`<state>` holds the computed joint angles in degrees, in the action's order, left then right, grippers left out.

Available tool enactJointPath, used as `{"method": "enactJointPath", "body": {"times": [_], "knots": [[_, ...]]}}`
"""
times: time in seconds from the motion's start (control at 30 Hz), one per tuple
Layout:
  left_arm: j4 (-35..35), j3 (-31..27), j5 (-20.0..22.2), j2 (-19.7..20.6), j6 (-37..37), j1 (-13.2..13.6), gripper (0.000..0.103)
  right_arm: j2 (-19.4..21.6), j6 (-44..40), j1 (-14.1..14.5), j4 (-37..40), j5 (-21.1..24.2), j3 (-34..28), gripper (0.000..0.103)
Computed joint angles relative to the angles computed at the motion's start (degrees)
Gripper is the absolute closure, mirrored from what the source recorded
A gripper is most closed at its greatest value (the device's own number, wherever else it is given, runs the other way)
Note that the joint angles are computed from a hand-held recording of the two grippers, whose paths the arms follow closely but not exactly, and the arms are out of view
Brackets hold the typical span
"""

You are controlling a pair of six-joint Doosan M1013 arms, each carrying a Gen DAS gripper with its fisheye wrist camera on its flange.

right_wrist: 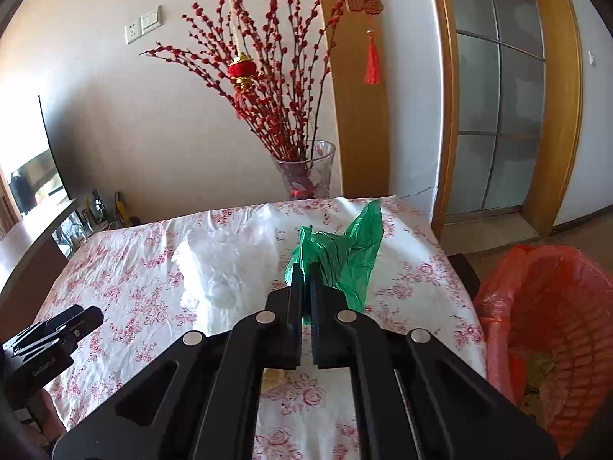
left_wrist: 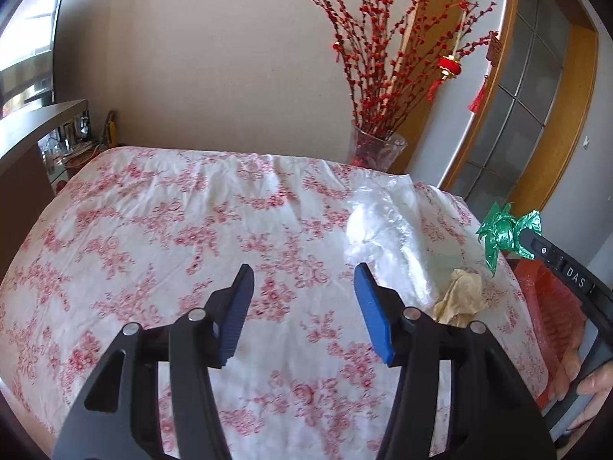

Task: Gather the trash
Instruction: 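Grasp the crumpled green bag with the right gripper while the left gripper grasps the clear plastic bag, then carry both bags over the red basket and open both grippers to drop them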

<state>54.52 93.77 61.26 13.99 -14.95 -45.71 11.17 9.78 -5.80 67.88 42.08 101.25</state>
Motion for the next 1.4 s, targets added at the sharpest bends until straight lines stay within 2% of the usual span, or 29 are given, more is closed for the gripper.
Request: {"method": "enactJointPath", "body": {"times": [0.23, 0.4, 0.47, 0.5, 0.53, 0.73, 1.03, 1.23, 1.4], "knots": [[-6.65, -6.69, -8.99, 4.9, 10.29, 3.84, 0.057, 0.33, 1.22, -2.98, -1.07, -0.15, 0.44, 0.099], [-13.1, -10.45, -10.4, 8.23, 15.85, 5.7, 0.066, 0.9, 2.37, -4.52, -2.37, 0.07, 0.3, 0.099], [-13.99, -11.71, -9.57, 9.3, 17.21, 5.93, 0.072, 1.16, 2.83, -4.9, -2.91, 0.24, 0.07, 0.099], [-14.53, -12.35, -9.18, 9.81, 18.1, 6.06, 0.086, 1.29, 2.96, -5.06, -3.04, 0.3, -0.01, 0.099], [-14.94, -12.83, -8.79, 10.18, 18.88, 6.14, 0.094, 1.39, 3.04, -5.18, -3.11, 0.39, -0.06, 0.099], [-8.99, -11.6, -9.86, 8.9, 15.71, 4.85, 0.097, 1.48, 2.94, -5.88, -2.63, 1.08, 0.02, 0.099], [-2.24, -10.85, -7.09, 5.98, 12.8, 3.43, 0.097, 1.28, 1.72, -6.82, -0.49, 2.67, 0.19, 0.099], [-1.2, -12.05, -7.17, 5.77, 14.09, 2.36, 0.097, 0.41, -0.02, -8.3, 2.03, 3.52, 0.43, 0.099], [-2.09, -14.62, -9.21, 7.06, 17.0, 1.26, 0.097, -0.17, -1.1, -10.23, 3.67, 4.02, 0.39, 0.099]]}}
